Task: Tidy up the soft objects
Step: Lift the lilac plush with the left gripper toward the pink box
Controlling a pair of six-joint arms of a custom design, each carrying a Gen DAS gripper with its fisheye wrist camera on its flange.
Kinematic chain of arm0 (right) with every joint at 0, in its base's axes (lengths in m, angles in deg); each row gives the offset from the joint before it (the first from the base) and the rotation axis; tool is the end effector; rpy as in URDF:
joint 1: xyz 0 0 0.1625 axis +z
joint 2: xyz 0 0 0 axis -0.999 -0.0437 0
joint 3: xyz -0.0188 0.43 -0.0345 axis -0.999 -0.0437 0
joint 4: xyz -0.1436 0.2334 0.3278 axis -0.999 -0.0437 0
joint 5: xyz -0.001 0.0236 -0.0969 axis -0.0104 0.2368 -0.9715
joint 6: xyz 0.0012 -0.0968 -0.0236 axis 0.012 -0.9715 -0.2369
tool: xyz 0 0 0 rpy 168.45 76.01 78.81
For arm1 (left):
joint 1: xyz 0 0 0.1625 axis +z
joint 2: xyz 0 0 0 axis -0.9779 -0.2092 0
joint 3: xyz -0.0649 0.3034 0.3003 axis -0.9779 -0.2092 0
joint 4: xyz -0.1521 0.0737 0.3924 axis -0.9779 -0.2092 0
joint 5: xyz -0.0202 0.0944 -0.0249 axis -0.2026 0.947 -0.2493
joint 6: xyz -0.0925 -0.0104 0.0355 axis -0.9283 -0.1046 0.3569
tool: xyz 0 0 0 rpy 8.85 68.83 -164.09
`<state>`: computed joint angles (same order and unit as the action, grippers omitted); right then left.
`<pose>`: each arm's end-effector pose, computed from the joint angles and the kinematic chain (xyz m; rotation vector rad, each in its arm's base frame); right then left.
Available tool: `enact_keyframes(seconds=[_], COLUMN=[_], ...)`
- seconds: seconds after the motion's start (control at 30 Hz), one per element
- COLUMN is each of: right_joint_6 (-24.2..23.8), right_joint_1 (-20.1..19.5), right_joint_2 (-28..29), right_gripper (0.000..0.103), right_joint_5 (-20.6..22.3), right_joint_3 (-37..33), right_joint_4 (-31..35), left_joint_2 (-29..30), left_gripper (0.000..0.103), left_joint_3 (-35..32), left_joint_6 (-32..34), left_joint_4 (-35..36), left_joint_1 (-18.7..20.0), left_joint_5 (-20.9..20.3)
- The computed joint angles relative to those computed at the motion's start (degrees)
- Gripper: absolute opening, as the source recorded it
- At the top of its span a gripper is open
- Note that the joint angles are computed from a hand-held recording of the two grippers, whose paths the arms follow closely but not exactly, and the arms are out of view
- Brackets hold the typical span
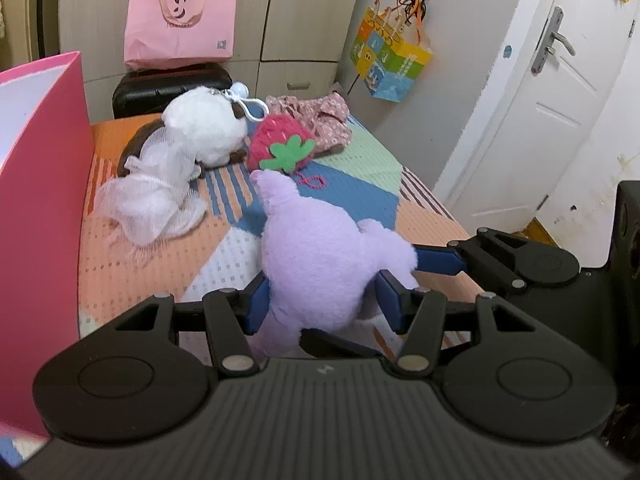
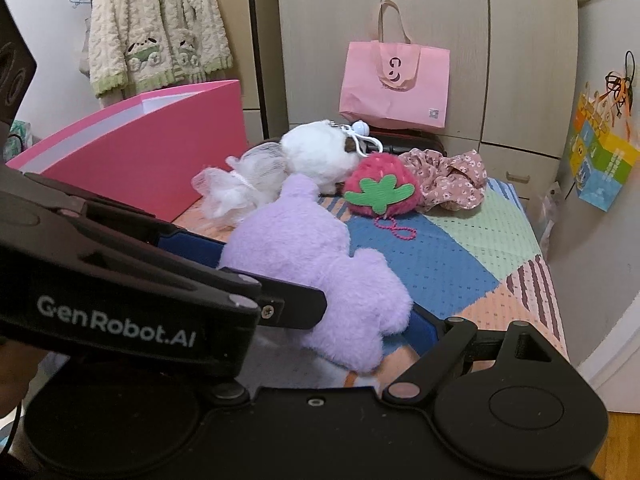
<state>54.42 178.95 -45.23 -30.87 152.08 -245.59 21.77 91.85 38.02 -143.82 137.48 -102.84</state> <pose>0.1023 -0.6929 0.1677 0.3007 -2.1593 1.1099 -0.2977 -0.7996 0.0062 1.3760 2.6333 -0.4199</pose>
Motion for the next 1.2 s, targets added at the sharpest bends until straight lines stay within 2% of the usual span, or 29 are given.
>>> enact_keyframes(seconds=[0.23,0.6,0.8,0.93,1.2], right_joint_6=[0.7,0.8,2.4,3.1,3.4], right_joint_1=[1.6,4.4,6.3,7.4,9.4], right_joint_2=[-1.5,-2.8,-3.9,-4.7,-4.4], right_gripper=[0.089,0.089,0.088,0.088,0.088], right_joint_5=[-1.0,-2.3,-2.5,-0.7,4.0], right_joint_3=[3.2,6.7,7.5,7.4,4.5], right_joint_4=[0.2,0.4,5.3,10.4,19.3], left_joint_2=[-3.1,-9.1,-12.1,-14.2,-18.2], left_gripper=[0.054,0.055,0.055,0.055,0.055], left_joint_3=[2.7,9.7,10.2,9.1,8.7], left_joint_6=[-1.4,-2.2,-3.7,-5.7,-8.9], left_joint_4=[3.3,3.0,9.3,15.5,21.3], left_joint_1=[0.0,0.1,1.0,1.9,2.6], left_joint_5=[-0.6,-0.9,-1.5,-1.3,1.5])
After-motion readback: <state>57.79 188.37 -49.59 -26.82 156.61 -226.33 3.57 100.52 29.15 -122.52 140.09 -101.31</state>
